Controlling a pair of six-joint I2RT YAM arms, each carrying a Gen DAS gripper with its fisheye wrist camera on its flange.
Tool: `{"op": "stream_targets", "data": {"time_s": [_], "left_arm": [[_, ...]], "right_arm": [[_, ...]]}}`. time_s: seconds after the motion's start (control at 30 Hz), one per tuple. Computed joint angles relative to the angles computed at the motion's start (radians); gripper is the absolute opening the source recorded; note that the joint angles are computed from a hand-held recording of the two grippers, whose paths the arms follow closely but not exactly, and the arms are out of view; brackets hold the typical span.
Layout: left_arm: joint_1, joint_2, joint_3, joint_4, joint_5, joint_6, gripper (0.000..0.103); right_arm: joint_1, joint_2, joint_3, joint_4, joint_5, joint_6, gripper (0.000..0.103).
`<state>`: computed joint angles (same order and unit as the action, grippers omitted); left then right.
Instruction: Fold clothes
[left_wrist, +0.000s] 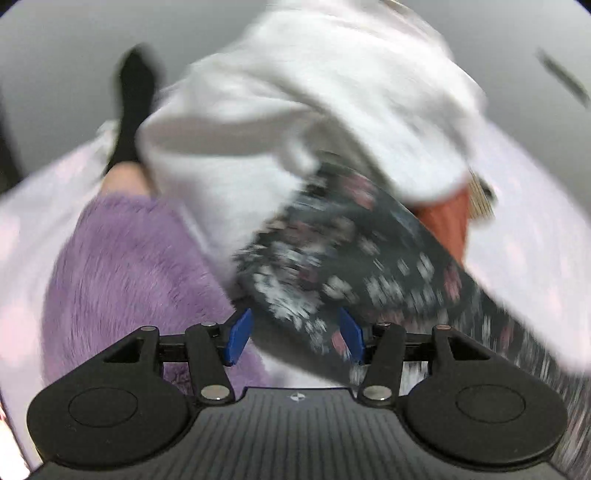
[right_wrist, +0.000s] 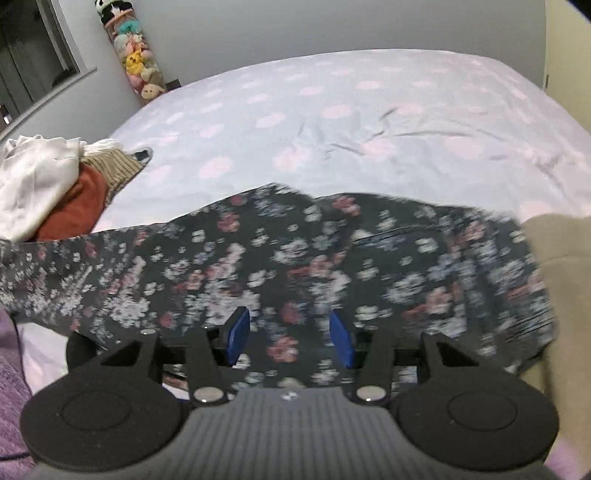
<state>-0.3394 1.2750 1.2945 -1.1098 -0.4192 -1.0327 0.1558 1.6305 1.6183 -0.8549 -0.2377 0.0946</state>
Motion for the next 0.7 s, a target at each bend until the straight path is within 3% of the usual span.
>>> {"op": "stream_targets", "data": {"time_s": [0.1,0.33,0.5,0.57,0.67,0.7], "left_arm": [[0.019,0.011,-0.037,0.038,-0.020,-0.035,0.050],[0.084,0.072,-0.116,0.194,0.030,-0.072,0.050],[0.079,0.113,-0.159,0.278,-0.015,-0.059,0.050],[0.081,0.101,-0.200,0.343,-0.013,-0.053,0.045],[0.090,0.066,-0.269,0.442,0.009,-0.044,0.029],[0.088,0.060,-0.277,0.457,0.003,-0.035,0.020]], "right_arm": [[0.038,0.000,-0.048,0.036,-0.001,0.022,0.052],[0.074,-0.009,-0.095,0.070,0.008,-0.001,0.056],[0.081,0.002,-0.105,0.089,0.019,0.037,0.056],[0.086,0.012,-0.101,0.089,0.023,0.040,0.057],[0.099,0.038,-0.078,0.063,0.030,0.027,0.057],[0.104,0.046,-0.069,0.053,0.035,0.022,0.057]]}}
